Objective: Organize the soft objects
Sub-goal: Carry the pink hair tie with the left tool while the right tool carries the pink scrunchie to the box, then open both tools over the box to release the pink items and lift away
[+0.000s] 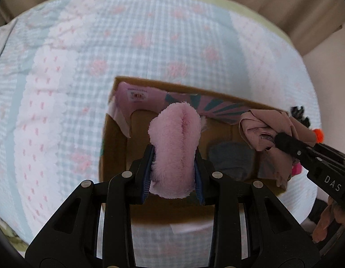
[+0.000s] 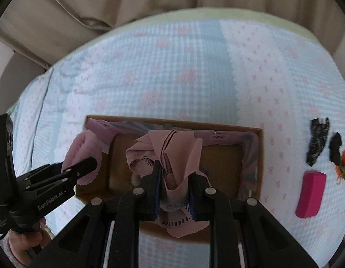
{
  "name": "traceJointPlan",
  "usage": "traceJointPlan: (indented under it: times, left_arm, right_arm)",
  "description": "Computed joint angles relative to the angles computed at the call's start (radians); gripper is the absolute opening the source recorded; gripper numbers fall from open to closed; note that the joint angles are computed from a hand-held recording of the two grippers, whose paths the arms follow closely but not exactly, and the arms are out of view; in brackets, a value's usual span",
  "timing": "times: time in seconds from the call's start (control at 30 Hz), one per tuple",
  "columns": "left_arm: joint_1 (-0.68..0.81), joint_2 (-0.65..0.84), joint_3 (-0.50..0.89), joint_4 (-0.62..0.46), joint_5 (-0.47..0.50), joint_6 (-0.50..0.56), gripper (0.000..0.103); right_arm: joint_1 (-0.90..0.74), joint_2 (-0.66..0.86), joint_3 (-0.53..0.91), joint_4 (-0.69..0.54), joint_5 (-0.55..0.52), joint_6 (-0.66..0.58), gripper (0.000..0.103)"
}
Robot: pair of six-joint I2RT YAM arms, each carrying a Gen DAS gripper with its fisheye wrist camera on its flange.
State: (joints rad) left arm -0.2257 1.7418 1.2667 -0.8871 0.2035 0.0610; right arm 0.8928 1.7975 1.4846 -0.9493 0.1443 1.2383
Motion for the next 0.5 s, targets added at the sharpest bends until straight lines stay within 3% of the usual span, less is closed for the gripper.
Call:
traceJointPlan:
  times: [0.17, 0.4, 0.43, 0.47, 0.5]
  left_arm:
    - [-0.031, 0.130, 0.019, 0.028, -0.030, -0.007, 0.029]
    - [-0.062, 0.180, 0.017, 0.040, -0.060, 0.020, 0.032]
    - [-0.064, 0.175, 0.015, 0.047, -0.052, 0.024, 0.037]
    - [-0.069, 0.167, 0.009, 0.059, -0.055, 0.025, 0.060]
    - [-0.081, 0.161, 0.007, 0.064, -0.074, 0.032, 0.091]
  right_arm:
    - [-0.061, 0.044, -0.070, 0.093, -0.104, -0.062, 0.018]
    - [-0.116, 0.059, -0.112, 0.152, -0.182, -0.102, 0.018]
    - [-0.120, 0.060, -0.113, 0.158, -0.185, -0.106, 0.018]
    - [-0.126, 0.060, -0.118, 0.170, -0.194, -0.112, 0.018]
    - [-0.134, 0.059, -0.123, 0.182, -0.207, -0.118, 0.019]
